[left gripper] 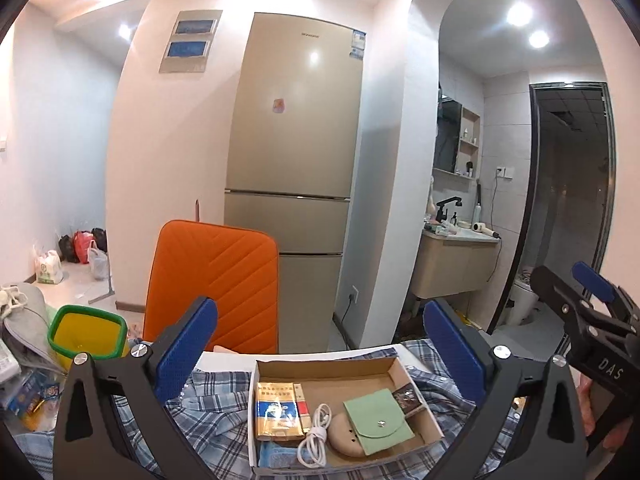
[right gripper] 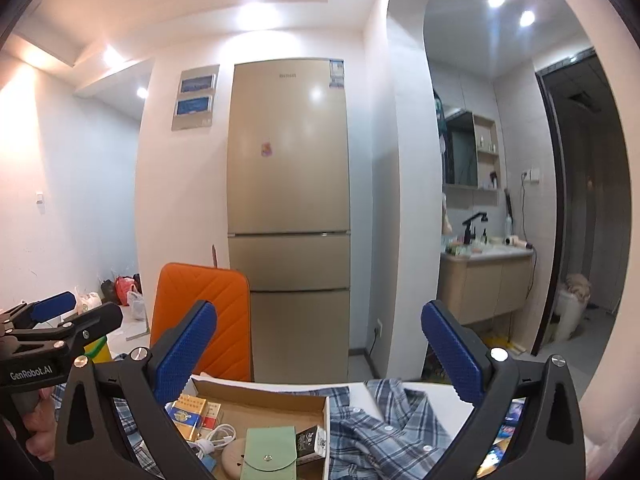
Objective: Organize soft objects
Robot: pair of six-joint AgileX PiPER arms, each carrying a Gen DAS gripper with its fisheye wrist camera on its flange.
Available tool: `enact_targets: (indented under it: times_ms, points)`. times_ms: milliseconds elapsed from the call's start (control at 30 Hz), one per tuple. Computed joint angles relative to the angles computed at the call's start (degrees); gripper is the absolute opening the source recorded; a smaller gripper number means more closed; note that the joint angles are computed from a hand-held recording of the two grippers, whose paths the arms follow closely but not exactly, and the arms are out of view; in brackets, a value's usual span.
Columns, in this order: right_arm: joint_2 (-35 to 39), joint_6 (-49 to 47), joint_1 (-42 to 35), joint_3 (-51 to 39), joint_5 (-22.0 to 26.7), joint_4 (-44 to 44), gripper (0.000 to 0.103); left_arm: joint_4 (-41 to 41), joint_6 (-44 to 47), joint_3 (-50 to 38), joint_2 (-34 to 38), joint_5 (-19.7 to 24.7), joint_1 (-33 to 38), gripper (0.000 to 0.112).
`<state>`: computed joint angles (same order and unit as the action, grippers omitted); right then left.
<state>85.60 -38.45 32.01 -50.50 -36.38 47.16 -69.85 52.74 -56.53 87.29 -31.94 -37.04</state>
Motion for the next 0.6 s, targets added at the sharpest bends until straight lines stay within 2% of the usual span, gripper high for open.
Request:
enact_targets:
  times_ms: [133, 233, 433, 500, 567, 600]
  points:
    - [-5.1, -5.5, 2.4, 3.3, -1.9, 3.9, 0.103, -3.2, 4.1, 2.5, -2.2, -6.5, -5.3, 0.102]
    - [-8.9, -7.7, 5.1, 7.5, -5.6, 5.8, 0.103, -3.7, 4.8, 5.1, -3.9, -10.7, -8.9, 0.102]
    - [-14.1, -11.2, 10.4, 13.7, -8.6, 10.7, 0.103, -2.8, 2.0, 10.8, -6.5, -17.6, -15.8, 0.102]
    - [-16.3, -11.7, 12.8, 16.0, -9.4, 12.7, 0.103, -3.6, 1.9, 11.9, -6.7, -18.8, -17.6, 0.102]
    - [-17.5, -12.3, 15.4, 18.0, -12.6, 14.4, 0.103, -4.5, 2.2, 12.7, -6.8, -17.0, -17.9, 0.102]
    - [-17.6, -12.2, 17.4, 19.3, -16.1, 15.5, 0.103, -4.7, 1.4, 13.3, -6.5, -18.1, -19.1, 0.102]
